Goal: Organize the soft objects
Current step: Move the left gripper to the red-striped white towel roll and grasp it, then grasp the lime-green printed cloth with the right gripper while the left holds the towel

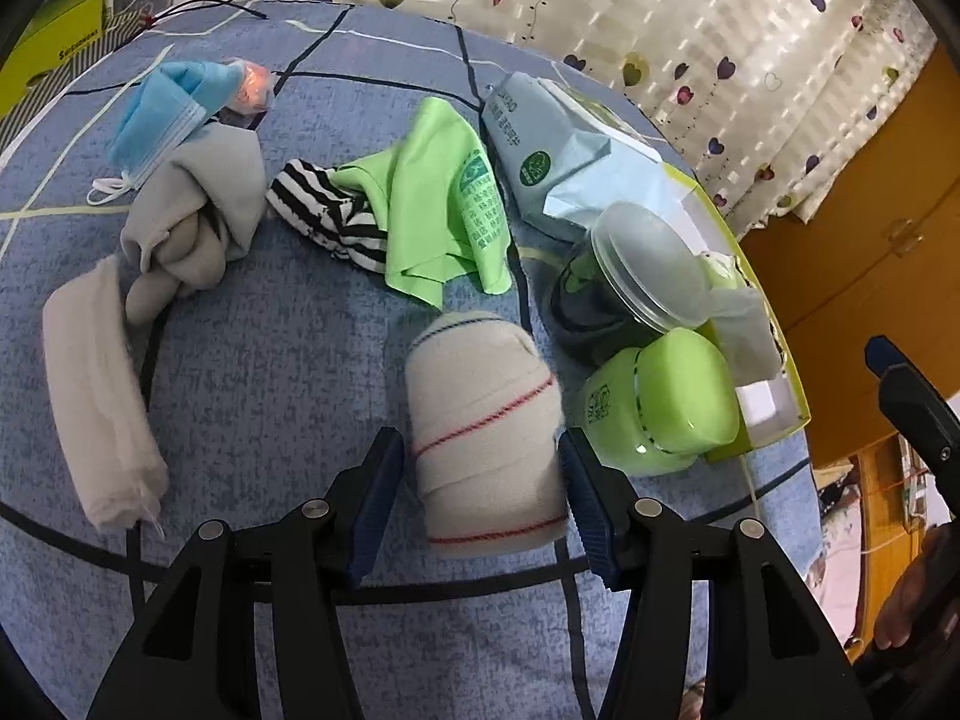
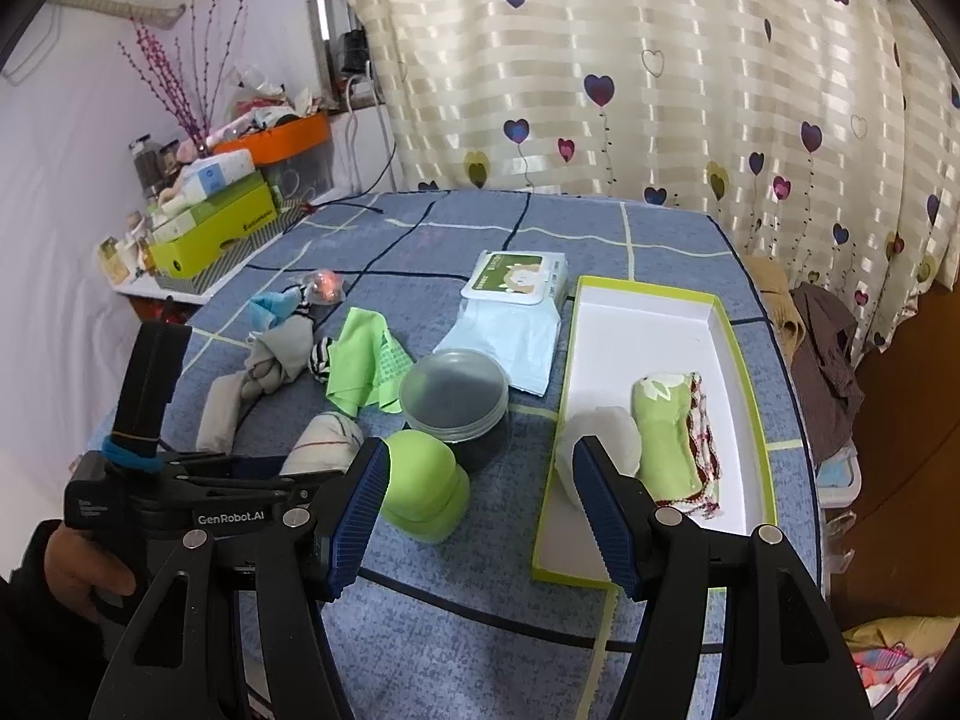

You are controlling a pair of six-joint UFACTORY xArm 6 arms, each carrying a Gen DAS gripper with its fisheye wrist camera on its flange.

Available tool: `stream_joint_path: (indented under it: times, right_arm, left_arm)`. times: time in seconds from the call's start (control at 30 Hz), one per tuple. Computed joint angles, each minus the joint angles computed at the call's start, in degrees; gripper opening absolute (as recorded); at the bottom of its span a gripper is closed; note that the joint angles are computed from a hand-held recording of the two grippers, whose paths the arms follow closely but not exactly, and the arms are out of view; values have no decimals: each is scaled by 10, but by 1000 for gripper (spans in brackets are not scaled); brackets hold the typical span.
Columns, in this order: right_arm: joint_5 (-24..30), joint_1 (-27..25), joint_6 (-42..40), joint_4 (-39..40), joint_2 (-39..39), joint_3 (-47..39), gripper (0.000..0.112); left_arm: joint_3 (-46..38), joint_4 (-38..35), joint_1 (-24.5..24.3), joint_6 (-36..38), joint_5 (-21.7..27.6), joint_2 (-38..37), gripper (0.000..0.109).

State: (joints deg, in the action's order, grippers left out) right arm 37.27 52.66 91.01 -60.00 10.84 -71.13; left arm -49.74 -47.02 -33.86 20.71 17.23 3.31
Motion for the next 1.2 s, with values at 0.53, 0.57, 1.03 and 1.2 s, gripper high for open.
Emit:
stream_joint_path:
  times: [0.53, 0.57, 1.03, 1.2]
  right_arm:
    - [-16, -3, -98, 49, 77, -110, 64]
    - [-17, -3, -109, 53, 86, -123, 64]
    - [25, -26, -385, 250, 291, -414, 64]
    - [109, -37, -462, 348, 411, -598, 64]
  left_arm:
    - [40, -143, 23, 141, -39, -65, 46]
    - [43, -163, 27, 158, -41, -71, 46]
    - [52, -297, 90, 273, -47, -102, 46]
    - [40, -321, 105, 296, -29, -89, 46]
